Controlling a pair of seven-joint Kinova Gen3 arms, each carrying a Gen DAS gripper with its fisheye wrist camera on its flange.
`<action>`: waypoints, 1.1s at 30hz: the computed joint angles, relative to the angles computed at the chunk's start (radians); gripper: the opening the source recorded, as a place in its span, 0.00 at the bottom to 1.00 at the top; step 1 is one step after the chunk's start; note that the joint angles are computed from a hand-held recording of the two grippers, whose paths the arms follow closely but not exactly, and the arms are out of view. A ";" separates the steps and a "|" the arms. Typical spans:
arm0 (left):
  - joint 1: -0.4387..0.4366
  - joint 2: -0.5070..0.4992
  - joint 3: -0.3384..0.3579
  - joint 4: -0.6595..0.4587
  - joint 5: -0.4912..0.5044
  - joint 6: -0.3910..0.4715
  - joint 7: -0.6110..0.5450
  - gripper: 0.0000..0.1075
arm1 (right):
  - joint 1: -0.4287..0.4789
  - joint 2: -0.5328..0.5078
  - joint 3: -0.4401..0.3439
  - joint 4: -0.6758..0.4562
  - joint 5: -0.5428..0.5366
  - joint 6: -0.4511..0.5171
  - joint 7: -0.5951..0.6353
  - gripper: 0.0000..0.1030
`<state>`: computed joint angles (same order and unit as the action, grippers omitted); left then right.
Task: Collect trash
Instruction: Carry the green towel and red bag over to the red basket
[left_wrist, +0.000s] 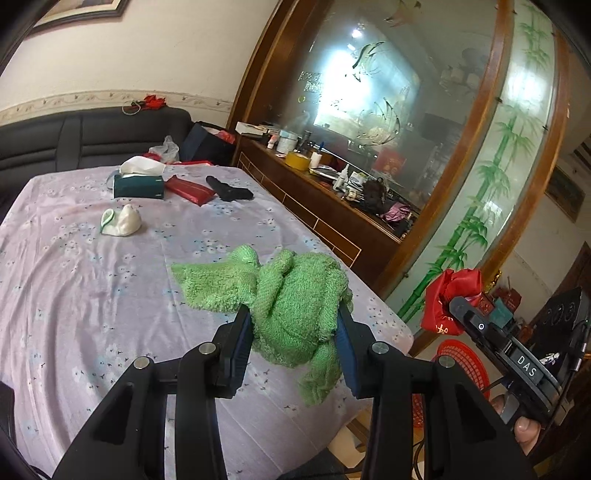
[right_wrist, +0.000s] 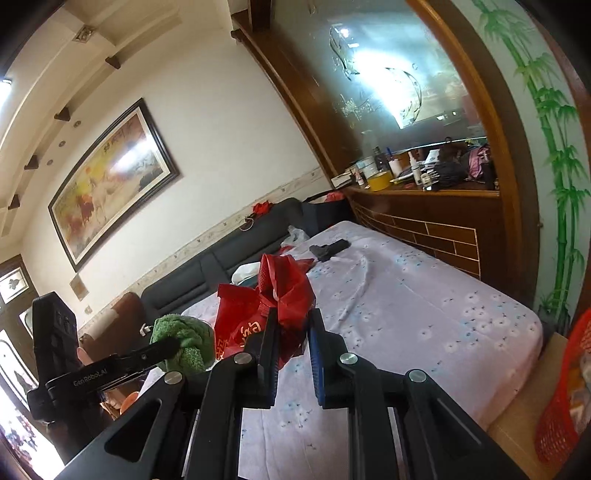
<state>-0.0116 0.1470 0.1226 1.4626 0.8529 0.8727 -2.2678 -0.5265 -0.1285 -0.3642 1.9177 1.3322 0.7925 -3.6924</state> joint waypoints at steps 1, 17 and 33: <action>-0.001 -0.003 0.001 0.004 0.005 0.004 -0.005 0.37 | -0.004 0.001 -0.007 -0.005 -0.006 0.017 0.012 0.15; 0.036 -0.034 0.003 0.022 0.047 0.037 -0.055 0.37 | -0.085 -0.025 -0.106 -0.024 -0.044 0.298 0.054 0.15; 0.104 -0.041 0.030 0.005 0.072 0.073 -0.107 0.37 | -0.145 -0.077 -0.201 -0.004 -0.089 0.592 0.023 0.15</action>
<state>0.0926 0.1055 0.1529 1.4673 0.9250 0.9458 -2.3752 -0.6713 -0.2052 -0.5657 1.9141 1.2435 1.3845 -3.6696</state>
